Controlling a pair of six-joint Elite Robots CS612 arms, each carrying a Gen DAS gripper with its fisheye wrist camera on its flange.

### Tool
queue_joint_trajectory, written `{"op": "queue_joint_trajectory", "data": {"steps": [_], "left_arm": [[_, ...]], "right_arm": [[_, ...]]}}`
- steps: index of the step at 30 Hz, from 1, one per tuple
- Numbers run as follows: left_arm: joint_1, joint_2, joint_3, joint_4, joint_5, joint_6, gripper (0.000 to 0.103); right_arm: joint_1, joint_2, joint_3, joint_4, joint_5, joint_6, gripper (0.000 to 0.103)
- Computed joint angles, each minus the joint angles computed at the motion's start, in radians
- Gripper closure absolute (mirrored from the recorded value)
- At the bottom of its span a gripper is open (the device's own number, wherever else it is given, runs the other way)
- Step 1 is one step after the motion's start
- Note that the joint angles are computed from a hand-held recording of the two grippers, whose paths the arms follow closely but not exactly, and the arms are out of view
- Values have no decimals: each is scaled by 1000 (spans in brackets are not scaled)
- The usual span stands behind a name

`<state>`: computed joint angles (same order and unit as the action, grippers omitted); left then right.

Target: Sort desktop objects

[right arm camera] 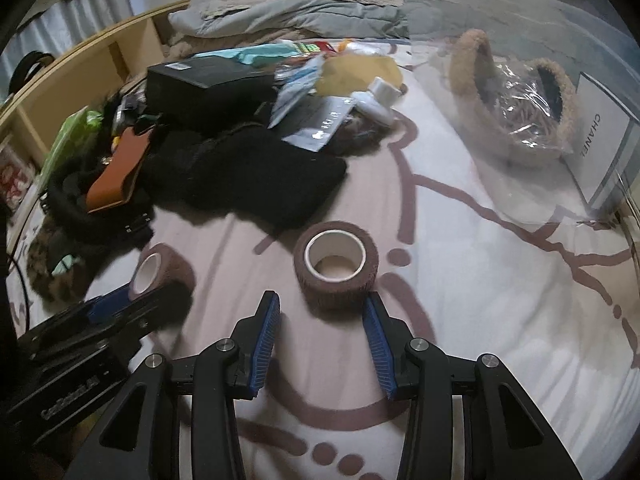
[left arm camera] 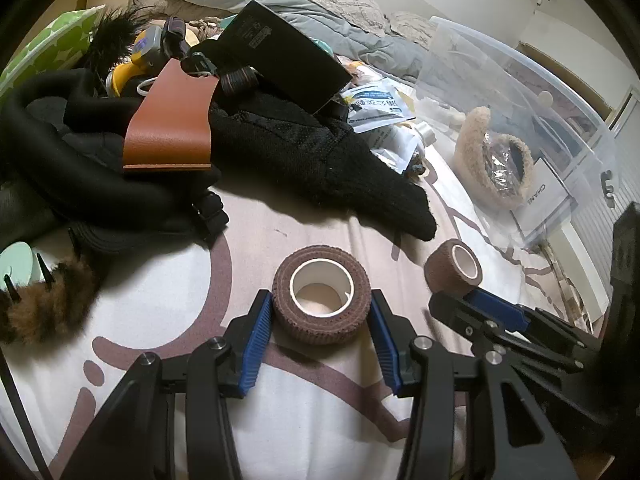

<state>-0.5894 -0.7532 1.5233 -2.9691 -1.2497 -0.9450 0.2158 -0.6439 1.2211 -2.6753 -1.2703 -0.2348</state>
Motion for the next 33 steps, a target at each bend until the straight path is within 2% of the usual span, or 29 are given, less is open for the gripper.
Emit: {"op": "queue_joint_trajectory", "data": {"steps": [3, 10, 13, 16, 18, 19, 20, 21, 23, 25, 28, 33], "left_arm": [[-1, -3, -4, 15, 11, 24, 55], [-1, -1, -30, 109, 102, 79, 56], [8, 7, -42, 128, 76, 71, 56], [8, 7, -42, 128, 71, 67, 55], [12, 6, -38, 114, 54, 55, 55], [13, 6, -36, 108, 47, 50, 54], [15, 6, -34, 98, 34, 48, 48], [16, 7, -32, 82, 22, 50, 44], [18, 8, -29, 54, -7, 67, 22], [15, 9, -35, 66, -9, 85, 16], [13, 9, -41, 84, -4, 86, 16], [19, 5, -28, 53, -22, 23, 20]], "right_arm": [[1, -5, 12, -23, -7, 4, 60], [-5, -1, 7, -33, -47, 85, 58], [-3, 2, 2, -27, -71, 103, 28], [0, 4, -3, -12, -80, 87, 26], [7, 10, -13, 16, -105, 66, 16], [10, 12, -19, 37, -105, 56, 5], [12, 15, -23, 55, -104, 43, 0], [17, 16, -24, 57, -115, 27, 0], [21, 17, -24, 53, -131, 27, 0], [18, 17, -24, 56, -120, 35, 0], [15, 19, -25, 55, -108, 48, 0], [15, 24, -24, 30, -106, 64, 0]]}}
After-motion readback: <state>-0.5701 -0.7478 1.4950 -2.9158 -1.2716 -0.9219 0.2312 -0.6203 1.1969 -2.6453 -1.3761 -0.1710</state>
